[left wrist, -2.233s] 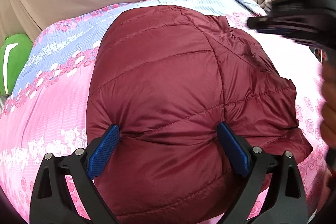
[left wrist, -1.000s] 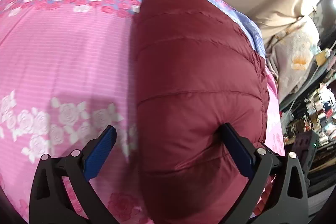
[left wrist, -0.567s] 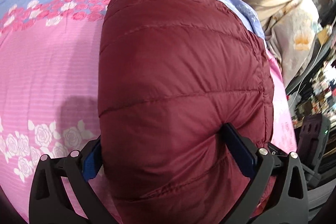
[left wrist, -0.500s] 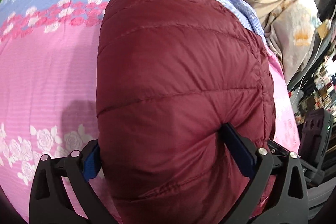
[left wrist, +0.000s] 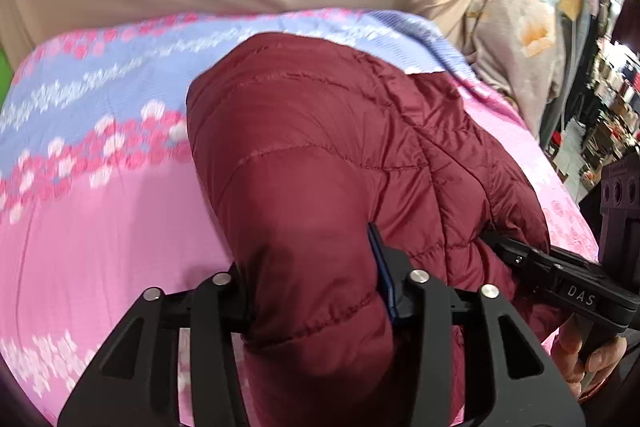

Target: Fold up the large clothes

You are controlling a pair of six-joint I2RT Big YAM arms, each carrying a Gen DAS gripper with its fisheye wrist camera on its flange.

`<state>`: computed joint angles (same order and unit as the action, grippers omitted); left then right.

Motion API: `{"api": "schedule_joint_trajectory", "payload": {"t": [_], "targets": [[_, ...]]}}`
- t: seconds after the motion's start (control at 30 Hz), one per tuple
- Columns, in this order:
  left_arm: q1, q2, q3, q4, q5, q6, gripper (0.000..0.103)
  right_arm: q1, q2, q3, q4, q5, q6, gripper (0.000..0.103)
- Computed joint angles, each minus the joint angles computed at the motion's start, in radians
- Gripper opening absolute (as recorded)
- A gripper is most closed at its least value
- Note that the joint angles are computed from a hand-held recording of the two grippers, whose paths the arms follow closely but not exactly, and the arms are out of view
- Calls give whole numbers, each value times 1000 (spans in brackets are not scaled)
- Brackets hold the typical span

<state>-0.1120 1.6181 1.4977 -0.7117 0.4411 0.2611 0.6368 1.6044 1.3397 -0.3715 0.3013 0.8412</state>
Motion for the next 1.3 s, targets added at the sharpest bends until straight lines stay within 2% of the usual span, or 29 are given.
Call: {"api": "schedule_joint_trajectory", "payload": {"t": [0.2, 0.3, 0.43, 0.57, 0.67, 0.73, 0.83, 0.9, 1.0, 1.1, 1.27, 1.3], "targets": [[3, -53, 1, 55, 56, 24, 37, 37, -42, 22, 12, 153, -59, 16], [18, -103, -8, 133, 90, 30, 37, 58, -63, 42, 46, 228, -128, 16], [57, -149, 2, 231, 149, 15, 37, 83, -66, 100, 142, 295, -272, 16], [114, -181, 13, 365, 204, -28, 37, 90, -41, 177, 257, 284, -421, 16], [160, -177, 30, 459, 235, -69, 38, 84, 5, 262, 297, 237, -497, 16], [192, -152, 57, 499, 255, -97, 38, 72, 52, 330, 308, 177, -515, 17], [229, -98, 98, 540, 270, -128, 39, 43, 136, 439, 282, 84, -490, 17], [241, -47, 135, 535, 259, -129, 40, 18, 215, 531, 239, 26, -452, 18], [242, 63, 220, 474, 215, -99, 40, -7, 347, 673, 152, -18, -393, 18], [235, 198, 324, 383, 167, -68, 40, -34, 496, 829, 41, -50, -328, 18], [229, 416, 495, 183, 96, -36, 39, -70, 743, 1113, -196, -126, -216, 18], [229, 443, 509, 165, 79, -35, 40, -72, 786, 1169, -246, -139, -207, 18]]}}
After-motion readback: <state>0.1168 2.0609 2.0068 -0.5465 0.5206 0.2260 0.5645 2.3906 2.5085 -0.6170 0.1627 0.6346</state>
